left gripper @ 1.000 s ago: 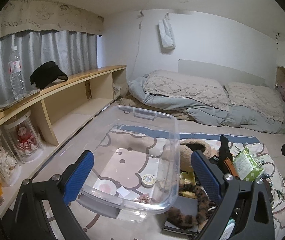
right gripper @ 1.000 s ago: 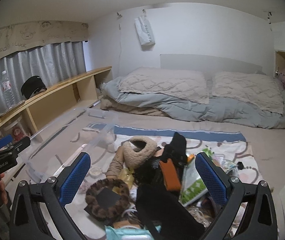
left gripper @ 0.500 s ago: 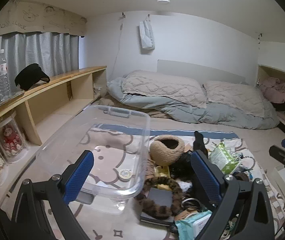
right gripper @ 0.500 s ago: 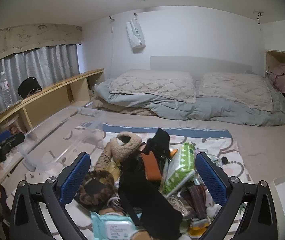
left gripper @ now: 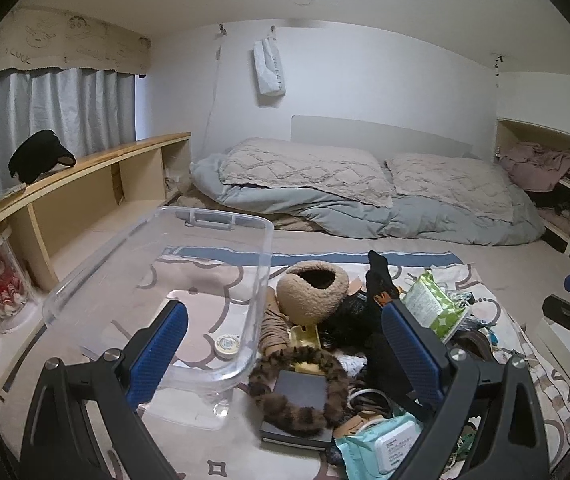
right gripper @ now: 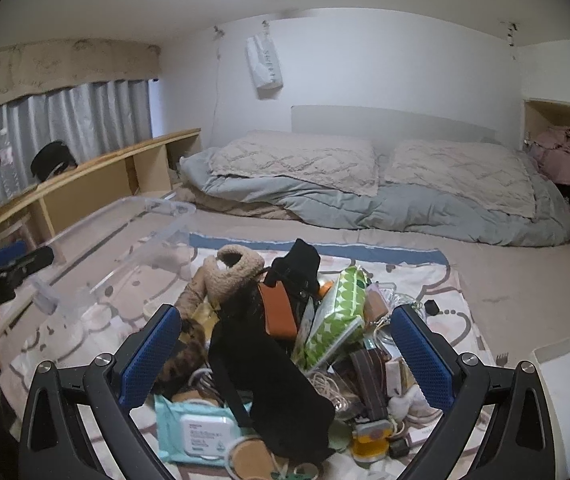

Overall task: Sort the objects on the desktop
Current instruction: 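Move both open grippers over the pile of items on the bed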

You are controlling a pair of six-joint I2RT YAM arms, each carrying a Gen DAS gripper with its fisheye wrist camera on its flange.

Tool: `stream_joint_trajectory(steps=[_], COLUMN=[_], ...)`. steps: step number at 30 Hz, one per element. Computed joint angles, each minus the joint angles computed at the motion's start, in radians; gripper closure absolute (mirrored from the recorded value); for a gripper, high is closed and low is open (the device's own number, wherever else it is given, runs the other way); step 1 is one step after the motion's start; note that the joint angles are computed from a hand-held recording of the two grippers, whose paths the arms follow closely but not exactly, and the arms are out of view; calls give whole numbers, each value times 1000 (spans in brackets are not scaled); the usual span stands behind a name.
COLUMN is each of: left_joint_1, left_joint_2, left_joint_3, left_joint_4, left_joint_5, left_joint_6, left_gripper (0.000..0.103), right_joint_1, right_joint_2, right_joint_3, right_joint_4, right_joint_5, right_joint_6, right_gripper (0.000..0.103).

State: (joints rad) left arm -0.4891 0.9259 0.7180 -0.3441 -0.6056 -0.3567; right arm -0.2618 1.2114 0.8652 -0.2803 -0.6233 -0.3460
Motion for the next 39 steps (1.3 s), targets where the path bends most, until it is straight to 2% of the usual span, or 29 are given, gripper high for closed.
stream_joint_trajectory(steps=[4,9,14,17,20,23,26,30,32,36,39], left_joint_1=[-42,-54,-73,-101,-128,-193,-225,-279,-292,-388,-433], left_joint_2=[-40,-80,-120,-137,-153,-169,-202,-213,-199,-59,51], left_joint_3=[-54,-110,-150,-173,-199,-239,-289,-401,-442,-507,-521], left_joint_4=[47,85,115,127,132,148,142,148,154,225,283], left_joint_5=[-50,-40,-36,-46,-58,-161,-212,-332,-349,-453,-459], left_joint_6=[29,42,51,37,13,-40,-111,-251,-312,-413,-468], left_gripper=[5,5,5,5,5,5,5,5,5,5,5], right_joint_1=[-27,-85,-175,-241,-281,-298,-301,-317,-330,-352,-368], right_joint_2=[-6,14,38,105,177,241,288,367,409,475,519], right_joint_3=[-21,-17,-31,-6,-5,-25,-66,-126,-156,-199,-233], right_joint_4=[19,3,2,-22,16,86,159,248,291,363,422], right_joint_5=[-11,-53,-67,-100,-109,-86,-53,-3,20,54,72], right_joint_6=[-64,-128,-264,-271,-247,-240,-260,-319,-343,-367,-365], right_gripper=[0,0,0,0,0,0,0,0,0,0,0])
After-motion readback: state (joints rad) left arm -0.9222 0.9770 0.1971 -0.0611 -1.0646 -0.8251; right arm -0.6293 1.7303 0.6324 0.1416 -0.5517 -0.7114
